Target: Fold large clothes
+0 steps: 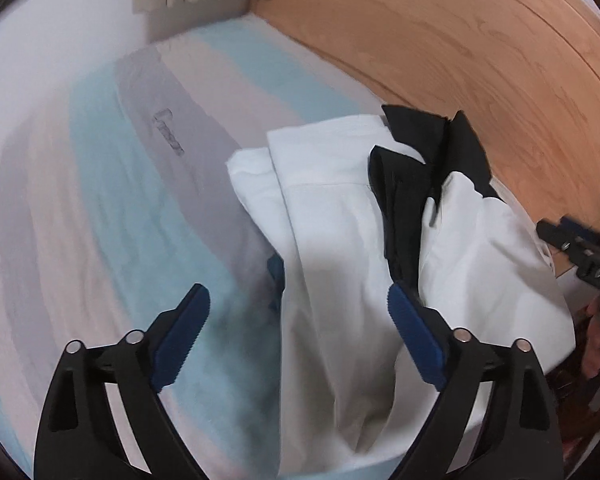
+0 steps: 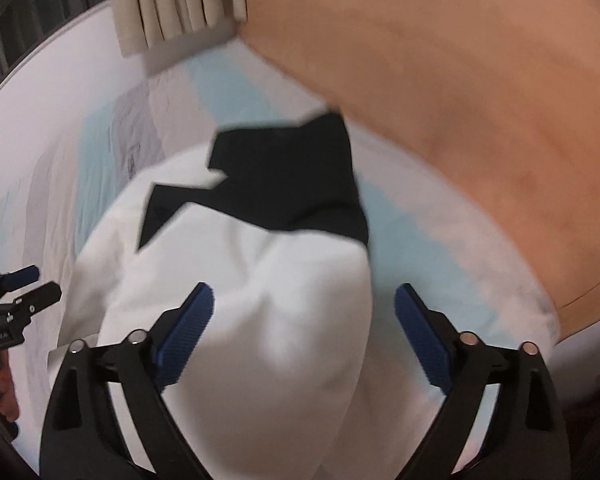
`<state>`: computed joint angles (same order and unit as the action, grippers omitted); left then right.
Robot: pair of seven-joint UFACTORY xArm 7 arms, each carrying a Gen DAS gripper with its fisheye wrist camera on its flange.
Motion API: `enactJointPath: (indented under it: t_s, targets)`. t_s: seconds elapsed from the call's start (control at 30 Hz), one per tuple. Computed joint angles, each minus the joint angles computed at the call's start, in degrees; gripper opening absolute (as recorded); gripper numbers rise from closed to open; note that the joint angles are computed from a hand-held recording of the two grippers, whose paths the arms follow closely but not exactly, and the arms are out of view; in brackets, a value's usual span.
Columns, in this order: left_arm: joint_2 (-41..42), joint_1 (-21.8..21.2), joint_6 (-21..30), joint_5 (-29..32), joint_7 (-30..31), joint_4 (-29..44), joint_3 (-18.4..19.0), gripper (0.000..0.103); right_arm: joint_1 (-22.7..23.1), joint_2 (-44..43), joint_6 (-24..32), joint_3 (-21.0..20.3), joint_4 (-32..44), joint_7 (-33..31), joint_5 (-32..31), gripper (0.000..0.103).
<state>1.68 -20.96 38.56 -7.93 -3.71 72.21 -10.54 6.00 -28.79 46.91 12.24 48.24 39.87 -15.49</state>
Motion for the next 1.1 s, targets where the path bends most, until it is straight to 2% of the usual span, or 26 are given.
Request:
enactJointPath:
  t_s: [0.07,0.17,0.2,0.23,0.37,0.47,0.5,0.6,0.67,0.77,0.83,0.93,1.0,1.1]
  targets:
    - [-3.9,0.1,-0.6,0.2,-0.2,-3.3,0.2,0.094,-0.3,-3.2,0.8,1.3,-1.0,0.8,-2.1,0.095]
    - [-9.7,0.2,-0.4,-3.8,2.3,-7.9,1.0,0.095,0.2,-6.4,3.3,3.8,-1.1,2.6,-2.6,0.095]
    - [-10.6,0.3,-0.4,-4.0,2.5,-8.5,1.1,0.095,0.2,-6.5,4.1,5.0,-0.4,4.0,-2.6,0.095]
    - [-13.3,0.3,-0.4,-4.9,3.3,-10.6,1.5,0.095,-0.9,-4.3,4.6,8.3,1.9,7.2,-2.8,0.095]
    - [-23.5,-0.6,1.1,-6.7,5.1,-17.6,2.6,0.095,2.9,-7.2,12.8,13.2,4.6,15.0,-3.2,0.095]
    - [-35.1,-0.5,3.2,-9.2,7.6,-24.7,3.2,0.095,5.9,-10.8,20.8,18.4,6.7,20.8,-2.3,0.095]
    - [-40.8,-2.0,5.5,-8.3,7.3,-27.3,4.9,0.095,6.5,-11.3,22.2,19.7,7.0,22.5,-2.0,0.095]
    - [-54.0,-1.8,12.1,-6.6,8.4,-32.1,5.9,0.097,8.3,-12.3,30.2,26.2,11.8,27.8,-0.9,0.095]
    - [-64.4,-0.8,19.1,-5.0,8.5,-33.9,6.8,0.097,8.0,-11.9,36.9,31.8,17.5,31.2,-0.4,0.095]
    - [-75.3,1.0,29.5,-2.9,9.2,-33.5,8.0,0.097,4.4,-10.8,47.0,41.1,27.6,34.8,0.9,0.095]
    - [-80.3,2.0,35.3,-1.9,10.5,-32.5,8.6,0.097,-0.9,-10.9,53.0,48.3,34.9,35.7,2.6,0.095]
    - [-86.3,3.8,41.2,-0.7,12.6,-31.2,8.6,0.097,-8.3,-12.4,59.8,55.7,43.6,35.4,5.9,0.096]
    - [-89.1,4.7,44.7,-1.2,13.0,-30.4,8.5,0.097,-11.4,-13.8,62.5,57.8,47.1,35.2,8.7,0.095]
    - [-91.1,6.1,47.9,-2.6,12.8,-29.8,8.2,0.097,-14.0,-16.3,66.1,58.6,50.7,34.7,12.2,0.095]
